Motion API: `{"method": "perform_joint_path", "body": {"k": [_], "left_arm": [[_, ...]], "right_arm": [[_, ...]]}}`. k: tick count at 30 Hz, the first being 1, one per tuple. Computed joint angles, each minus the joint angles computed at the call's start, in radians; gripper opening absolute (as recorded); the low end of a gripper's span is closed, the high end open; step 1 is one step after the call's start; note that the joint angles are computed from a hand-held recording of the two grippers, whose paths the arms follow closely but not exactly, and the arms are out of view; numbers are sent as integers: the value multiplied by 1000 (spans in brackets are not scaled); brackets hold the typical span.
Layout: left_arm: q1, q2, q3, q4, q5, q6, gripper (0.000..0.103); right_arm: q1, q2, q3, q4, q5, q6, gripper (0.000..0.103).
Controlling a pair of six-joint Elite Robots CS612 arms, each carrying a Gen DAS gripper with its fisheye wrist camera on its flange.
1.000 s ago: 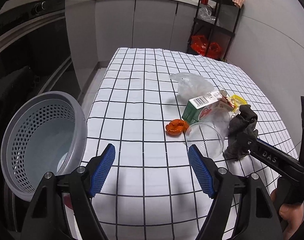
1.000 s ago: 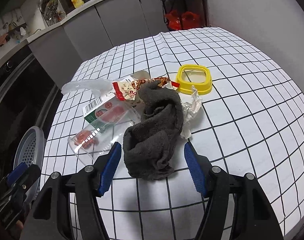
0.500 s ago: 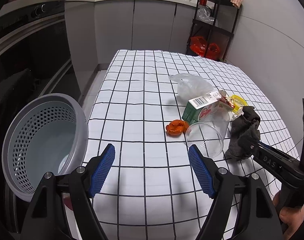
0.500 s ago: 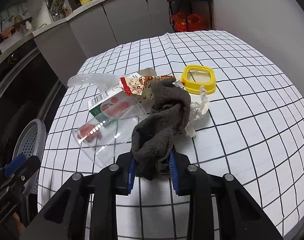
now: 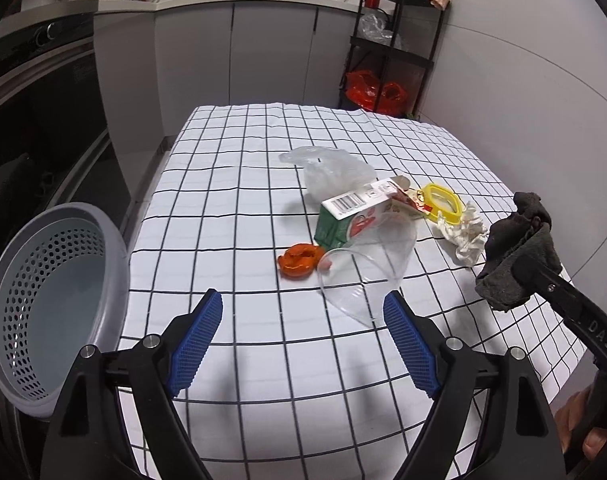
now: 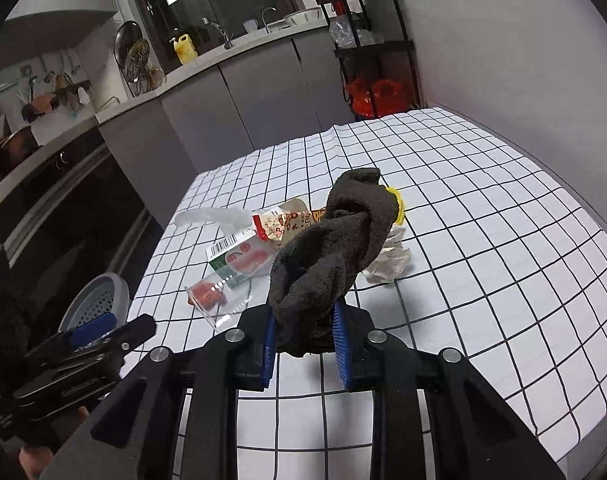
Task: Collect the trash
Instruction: 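Grasp the clear plastic cup with the left gripper while the right gripper holds the sock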
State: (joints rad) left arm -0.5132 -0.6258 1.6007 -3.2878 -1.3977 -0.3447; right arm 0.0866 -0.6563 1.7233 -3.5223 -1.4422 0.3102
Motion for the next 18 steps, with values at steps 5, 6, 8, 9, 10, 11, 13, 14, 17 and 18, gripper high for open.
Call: {"method": "perform_joint_path", "body": {"k": [5,6,8,9,10,11,13,14,17,18], "left_arm": [[-5,16,-34,32,-10,20,82],[-5,20,-41,36,-15,25,82],[-5,28,-60,52,-27,36,82],[-6,31,-66,57,-33,41,83],[-5,35,-75,68,-41,48,84],[-5,38,-82,76,-46,51,84],[-5,46,-98,98,-60,60,84],[-6,48,-102,105,-61,65,84],[-7,57,-120,127,-70,85,84],[-6,60,-125,133,-78,88,85]], "right_arm": [[-18,-4,20,-36,33,26,23],[-21,-4,22,-41,37,27,23],[-25,-3,23,-44,48,33,23],[-29,-2,23,-46,57,37,23],[-31,-1,24,-49,65,40,23],[-34,0,24,-52,72,43,23],[-38,1,24,-56,90,48,23],[-39,2,24,-57,95,48,23],[-44,4,24,-61,117,52,23],[-45,4,24,-63,122,53,23]]}}
